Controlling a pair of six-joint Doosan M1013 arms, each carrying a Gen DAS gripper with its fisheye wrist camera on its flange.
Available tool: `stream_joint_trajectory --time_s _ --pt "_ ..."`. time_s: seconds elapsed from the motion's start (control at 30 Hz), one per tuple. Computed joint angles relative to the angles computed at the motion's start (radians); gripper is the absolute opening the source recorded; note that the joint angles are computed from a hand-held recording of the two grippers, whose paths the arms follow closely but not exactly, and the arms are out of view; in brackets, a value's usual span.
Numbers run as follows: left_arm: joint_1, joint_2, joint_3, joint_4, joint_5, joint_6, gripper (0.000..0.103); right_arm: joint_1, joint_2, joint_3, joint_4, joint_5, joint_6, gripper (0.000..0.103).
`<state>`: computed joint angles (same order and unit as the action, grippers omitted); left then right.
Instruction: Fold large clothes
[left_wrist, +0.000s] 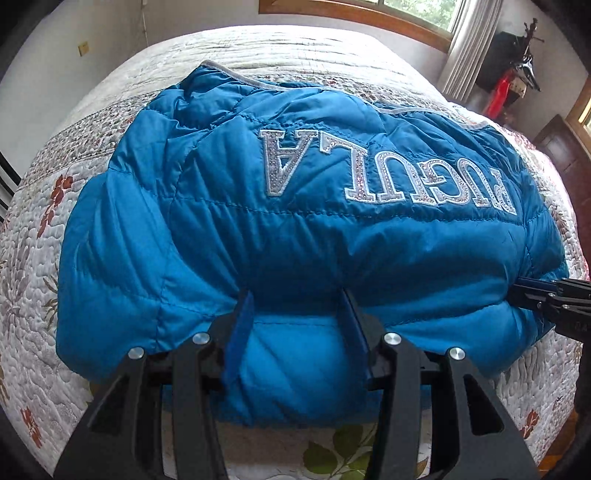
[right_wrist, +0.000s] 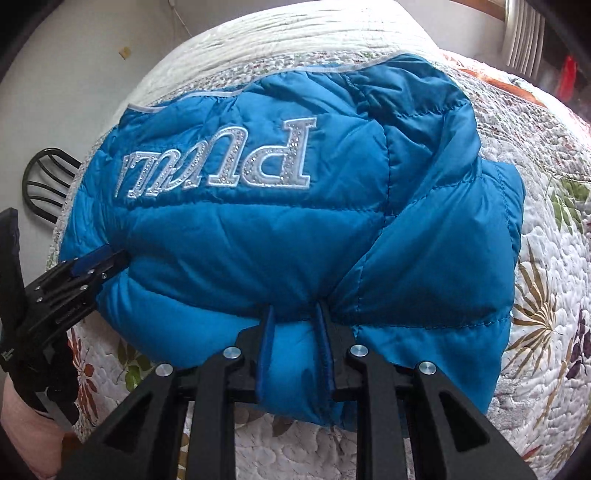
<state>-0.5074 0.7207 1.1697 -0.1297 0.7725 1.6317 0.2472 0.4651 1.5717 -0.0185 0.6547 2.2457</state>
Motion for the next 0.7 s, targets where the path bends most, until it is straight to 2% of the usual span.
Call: stream_joint_trajectory --time_s 0.23,0.33,0.43,0.53,0.63,0.7 --pt "-0.001 0.0 0.009 0.002 -0.014 -0.003 0.047 0.003 -0.002 0.01 -0.026 -0.023 0.034 0.018" --pt "0.0 0.003 -0.004 0.004 0.013 -0.014 0.047 0.002 -0.006 0.006 -0.019 -0.016 0.022 0.018" --pt "0.007 0.003 -0.028 -0.03 0.057 0.003 0.046 -0.003 -0.04 0.034 0.025 -0.05 -0.014 0.022" --pt "0.031 -0.022 -0.017 -0.101 0.052 0.021 0.047 -0.002 -0.1 0.093 -0.008 -0.138 0.013 0.029" --pt "0.06 -0.05 0.001 -0.137 0.018 0.023 0.058 -0.013 -0.16 0.148 -0.066 -0.204 0.108 0.047" --pt "0.078 -0.063 0.005 -0.127 -0.002 0.002 0.063 -0.036 -0.194 0.185 -0.049 -0.249 0.131 0.06"
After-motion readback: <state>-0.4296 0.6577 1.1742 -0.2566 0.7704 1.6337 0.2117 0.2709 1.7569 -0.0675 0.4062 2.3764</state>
